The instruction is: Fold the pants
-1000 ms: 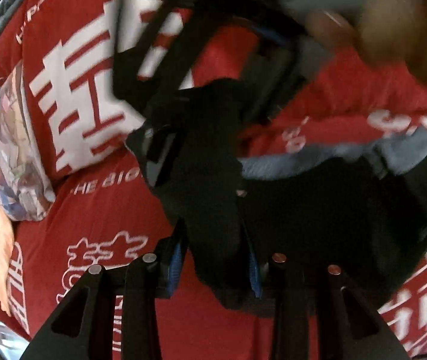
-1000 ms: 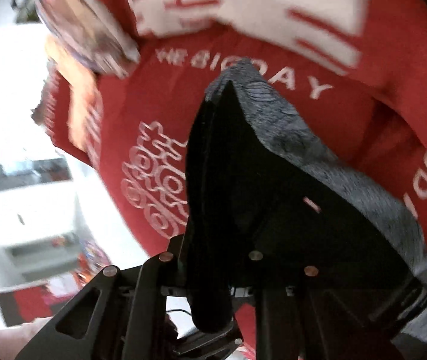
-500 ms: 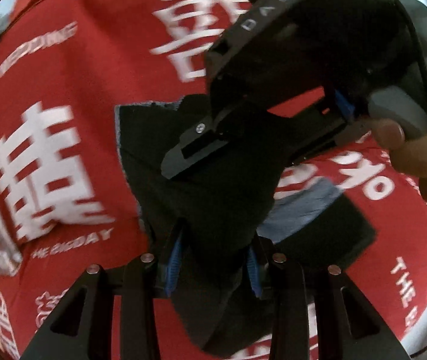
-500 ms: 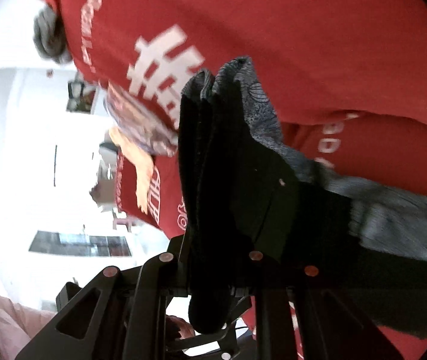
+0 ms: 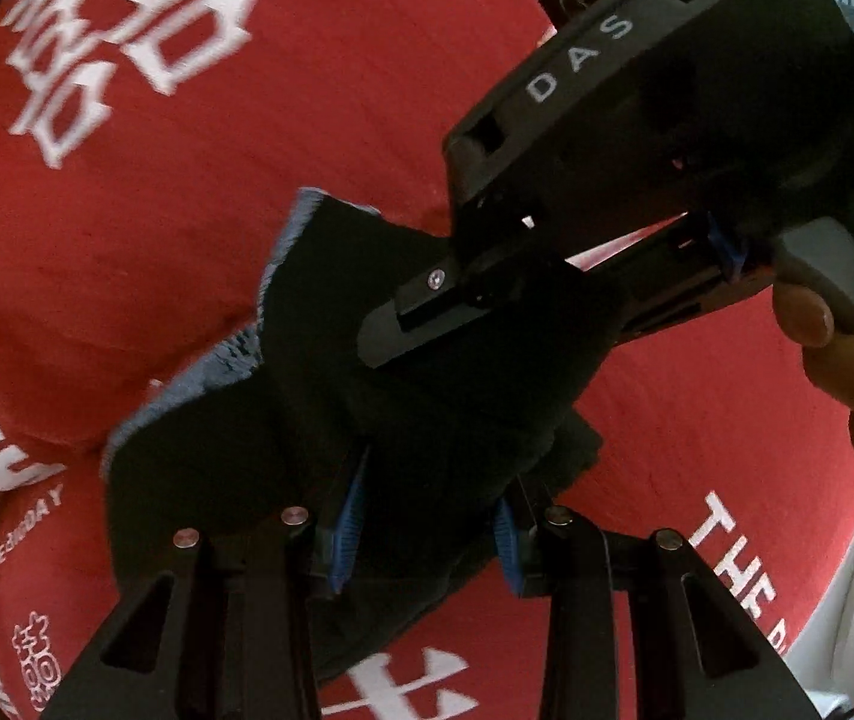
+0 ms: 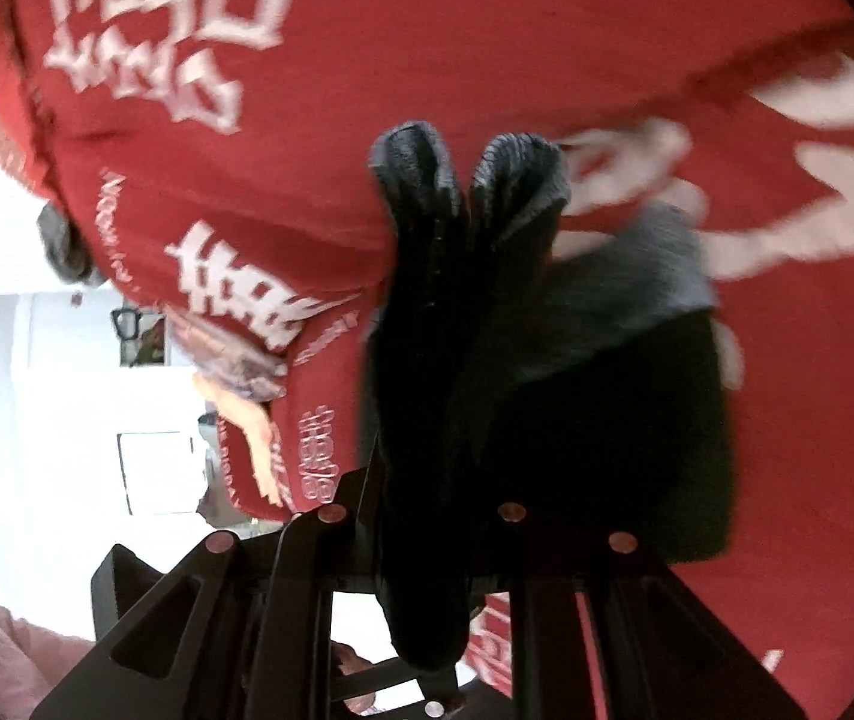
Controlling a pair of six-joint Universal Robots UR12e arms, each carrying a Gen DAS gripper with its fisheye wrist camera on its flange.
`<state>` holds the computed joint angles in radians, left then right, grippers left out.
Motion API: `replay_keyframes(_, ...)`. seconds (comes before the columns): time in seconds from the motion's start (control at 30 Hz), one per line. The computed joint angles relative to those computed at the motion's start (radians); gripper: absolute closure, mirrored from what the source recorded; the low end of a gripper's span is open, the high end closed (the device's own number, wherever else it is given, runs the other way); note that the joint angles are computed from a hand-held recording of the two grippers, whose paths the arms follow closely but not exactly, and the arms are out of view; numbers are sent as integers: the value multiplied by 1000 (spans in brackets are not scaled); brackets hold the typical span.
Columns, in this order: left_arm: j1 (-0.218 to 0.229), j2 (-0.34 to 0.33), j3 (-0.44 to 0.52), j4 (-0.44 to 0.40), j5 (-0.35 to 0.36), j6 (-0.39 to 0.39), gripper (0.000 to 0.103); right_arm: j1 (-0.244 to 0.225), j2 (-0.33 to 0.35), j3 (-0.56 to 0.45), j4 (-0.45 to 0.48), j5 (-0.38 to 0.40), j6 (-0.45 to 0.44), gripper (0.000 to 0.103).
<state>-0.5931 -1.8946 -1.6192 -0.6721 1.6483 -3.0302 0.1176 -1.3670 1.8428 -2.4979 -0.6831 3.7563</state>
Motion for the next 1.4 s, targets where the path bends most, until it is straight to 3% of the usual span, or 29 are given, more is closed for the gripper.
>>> replay_keyframes(0.17, -12, -18, 2, -23, 27, 17, 64, -9, -3, 49, -2, -37, 1, 81)
replay_keyframes(0.23, -6, -11, 2, -40, 9, 18, 53, -8, -4, 51, -3, -46, 8, 78)
replay_keyframes(0.27, -3, -8, 6, -56, -1, 16, 43, -7, -6, 47, 13, -57, -1, 77)
replay_keyframes(0.3, 2, -5, 12, -73, -4, 14, 36, -4, -14, 36, 60, -86, -26, 73)
replay_keyframes(0.37, 16, 13, 10, -90, -22, 9, 36, -3, -25, 22, 114, -121, -55, 71)
replay_keyframes(0.5, 45, 53, -3, -109, -44, -14, 36, 21, -47, -33, 272, -262, -135, 71)
replay_keyframes(0.6, 88, 78, -8, -117, -47, -86, 36, 46, -61, -66, 362, -380, -178, 71)
replay_keyframes(0.73, 137, 75, 1, -144, 22, -202, 36, 60, -77, -74, 306, -457, -180, 72)
replay_keyframes(0.83, 184, 55, 21, -202, 50, -344, 36, 72, -39, -123, 274, -471, -186, 72)
replay_keyframes(0.97, 243, 10, 59, -342, -46, -507, 36, 106, 44, -217, 299, -527, -202, 72)
replay_keyframes(1.03, 258, 13, 31, -344, -100, -556, 35, 117, 57, -231, 336, -540, -198, 72)
replay_keyframes(1.07, 257, 16, 18, -331, -105, -570, 30, 121, 61, -228, 360, -539, -195, 72)
replay_keyframes(1.1, 256, 20, 5, -315, -96, -576, 22, 124, 58, -220, 373, -541, -197, 72)
replay_keyframes(1.13, 255, 27, -11, -299, -90, -578, 19, 130, 51, -205, 375, -555, -206, 73)
replay_keyframes(1.27, 266, 37, -21, -308, -138, -580, 19, 140, 24, -170, 360, -581, -244, 74)
replay_keyframes(1.4, 256, 39, -1, -346, -98, -512, 19, 146, 18, -181, 400, -596, -264, 74)
